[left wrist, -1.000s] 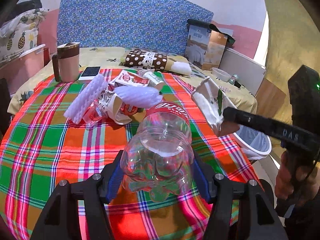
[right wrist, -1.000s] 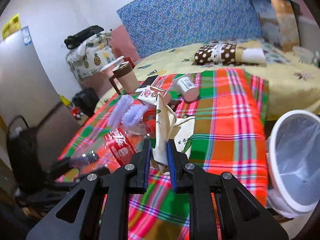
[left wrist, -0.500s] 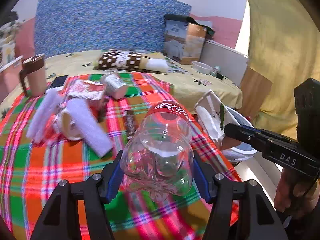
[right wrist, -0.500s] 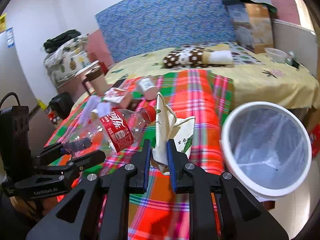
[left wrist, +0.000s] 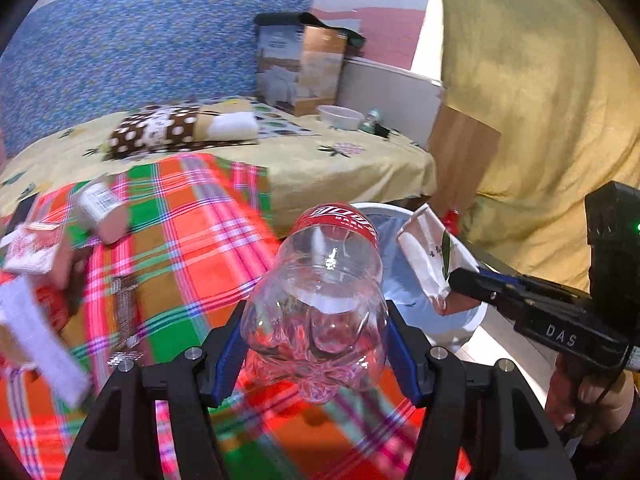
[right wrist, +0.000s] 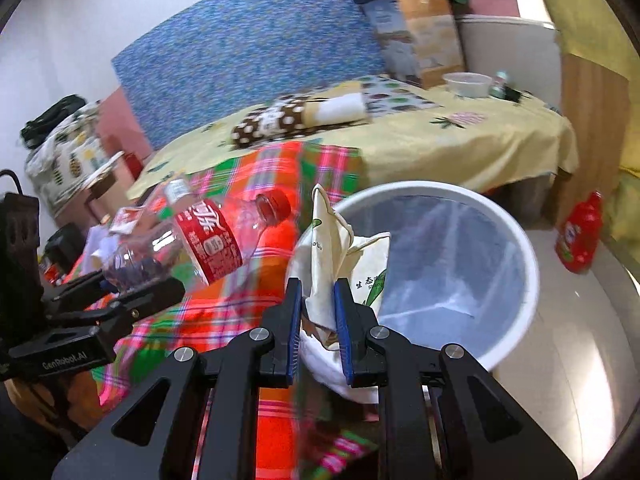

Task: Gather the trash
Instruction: 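Carry the clear bottle with the left tool while the right tool carries the paper to the bin, then open the left tool dropping the bottle while the right tool drops the paper into the bin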

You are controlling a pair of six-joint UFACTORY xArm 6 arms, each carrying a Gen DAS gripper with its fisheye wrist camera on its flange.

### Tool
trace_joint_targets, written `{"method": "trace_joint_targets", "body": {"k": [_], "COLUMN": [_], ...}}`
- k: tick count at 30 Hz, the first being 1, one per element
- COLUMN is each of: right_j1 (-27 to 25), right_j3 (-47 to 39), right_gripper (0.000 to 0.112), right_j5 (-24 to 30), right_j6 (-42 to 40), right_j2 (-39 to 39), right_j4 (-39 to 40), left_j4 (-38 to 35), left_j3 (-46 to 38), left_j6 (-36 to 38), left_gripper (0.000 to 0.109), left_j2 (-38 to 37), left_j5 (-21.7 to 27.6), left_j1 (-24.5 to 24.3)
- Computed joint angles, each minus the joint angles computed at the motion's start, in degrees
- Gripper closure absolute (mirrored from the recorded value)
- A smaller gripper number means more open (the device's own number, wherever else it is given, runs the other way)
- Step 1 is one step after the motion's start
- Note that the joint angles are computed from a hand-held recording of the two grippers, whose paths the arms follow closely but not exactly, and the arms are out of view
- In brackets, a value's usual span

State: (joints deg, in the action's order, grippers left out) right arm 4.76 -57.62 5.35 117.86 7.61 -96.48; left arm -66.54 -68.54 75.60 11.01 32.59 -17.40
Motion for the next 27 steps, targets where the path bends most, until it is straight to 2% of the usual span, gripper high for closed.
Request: {"method": "trace_joint_targets", "body": {"k": [2,13,27], "right_j1": [-0.82,-3.63,-5.55], "right_j3": [0.68,3.06,4.21], "right_gripper": [0.094,0.093,0.091], "right_j5": [0.34,1.25,-0.98], "right_j6": [-0.29,-2.96,-14.12], "right_j2": [-0.22,-0.18,1.34], "right_j4": [0.57,4.86,17.09], "left_j4": [1.31,5.78,10.37], "left_j3": [-2.13,-9.5,-14.14], "left_j6": [-1.57,-5.0,-9.76], "left_gripper": [0.046,0.046,0.045], "left_j2": [1.85,8.86,13.36], "left_j5": [1.42,1.76,3.76], "left_j1": [-1.09,-6.34,-7.42]}}
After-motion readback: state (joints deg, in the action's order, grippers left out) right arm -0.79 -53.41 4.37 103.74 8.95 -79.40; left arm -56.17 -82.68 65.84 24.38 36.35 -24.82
